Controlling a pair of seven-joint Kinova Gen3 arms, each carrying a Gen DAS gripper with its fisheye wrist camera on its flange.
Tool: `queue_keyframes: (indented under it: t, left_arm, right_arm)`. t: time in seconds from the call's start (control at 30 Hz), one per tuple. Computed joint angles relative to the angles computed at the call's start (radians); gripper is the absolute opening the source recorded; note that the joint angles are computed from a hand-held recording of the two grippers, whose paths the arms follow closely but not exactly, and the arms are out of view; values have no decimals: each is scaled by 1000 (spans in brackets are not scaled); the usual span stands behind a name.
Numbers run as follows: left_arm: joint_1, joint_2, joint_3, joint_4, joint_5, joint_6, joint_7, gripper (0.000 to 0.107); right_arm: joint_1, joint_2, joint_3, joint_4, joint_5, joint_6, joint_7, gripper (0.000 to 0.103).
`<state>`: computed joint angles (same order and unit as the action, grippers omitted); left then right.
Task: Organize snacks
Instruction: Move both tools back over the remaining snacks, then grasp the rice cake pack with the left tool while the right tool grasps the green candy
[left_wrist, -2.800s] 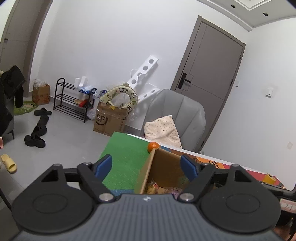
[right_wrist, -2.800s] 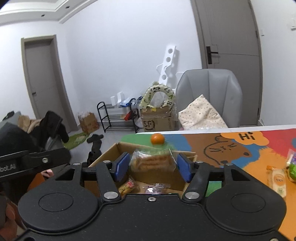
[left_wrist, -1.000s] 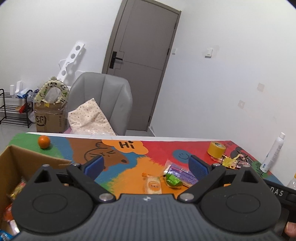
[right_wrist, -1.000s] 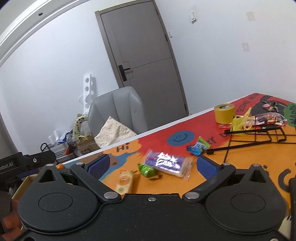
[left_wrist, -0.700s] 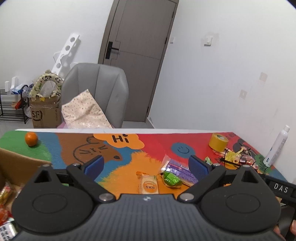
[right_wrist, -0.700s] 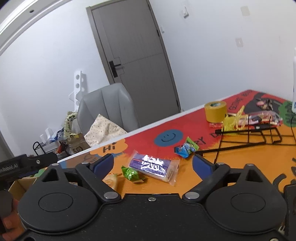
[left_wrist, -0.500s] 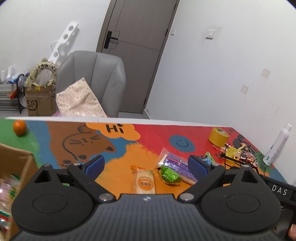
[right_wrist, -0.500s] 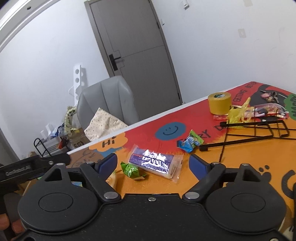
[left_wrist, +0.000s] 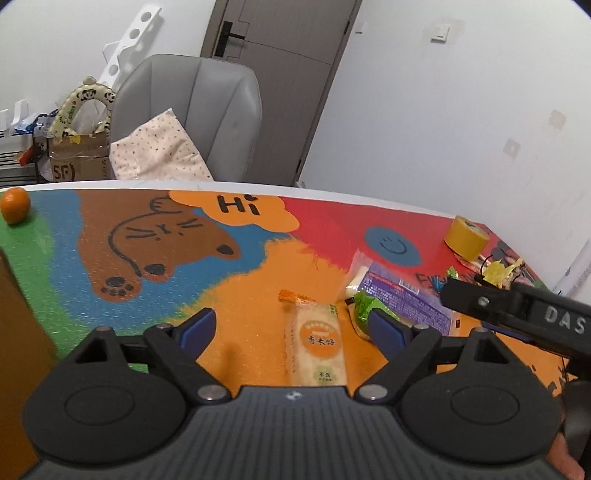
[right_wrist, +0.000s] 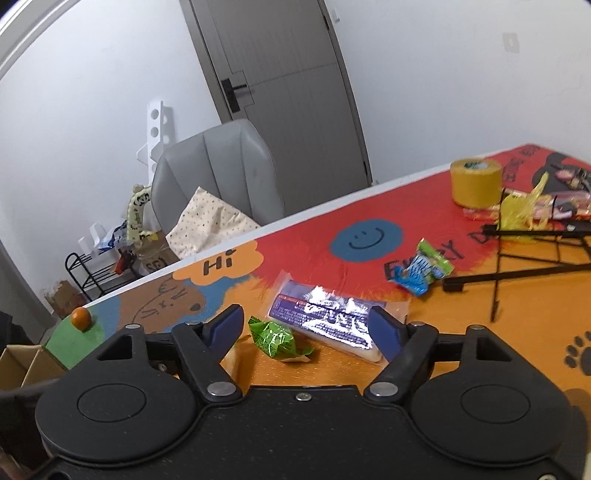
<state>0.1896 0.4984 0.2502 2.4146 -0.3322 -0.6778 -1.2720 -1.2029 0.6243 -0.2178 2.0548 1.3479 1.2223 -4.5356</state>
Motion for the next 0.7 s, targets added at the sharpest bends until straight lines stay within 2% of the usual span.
queue_keyframes:
  t: [0.07,0.13,0.2,0.27,0.3,0.43,0.53,0.7]
  left_arm:
    - [29,9,-12,1,10,-7,-37,88]
    - [39,25,-9,-14,12,21,-48,86]
    - [37,46,1,-38,5,65,-43,72]
    - [66,54,-18,-32,44,46,-87,62]
    - [85,56,-32,-31,63,41,-107,60]
    - [78,63,-34,-25,86,19,-135,34]
    - [-6,70,16,-32,23,31,-71,34]
    - [-26,55,15,-28,12,24,-38,34]
  right_arm:
    - [12,4,3,-1,14,-15,-3,75]
    - [26,11,5,-2,31,-36,-3,75]
    - [39,17,6,-7,43,-57,2,73]
    - [49,21,7,-14,47,-73,14,72]
    - [52,22,8,-18,48,-80,21,72]
    - [67,24,15,-36,44,-106,52,71]
    - [82,34,26,-62,29,-128,103,71]
    - [93,52,50,-107,4,-162,188,71]
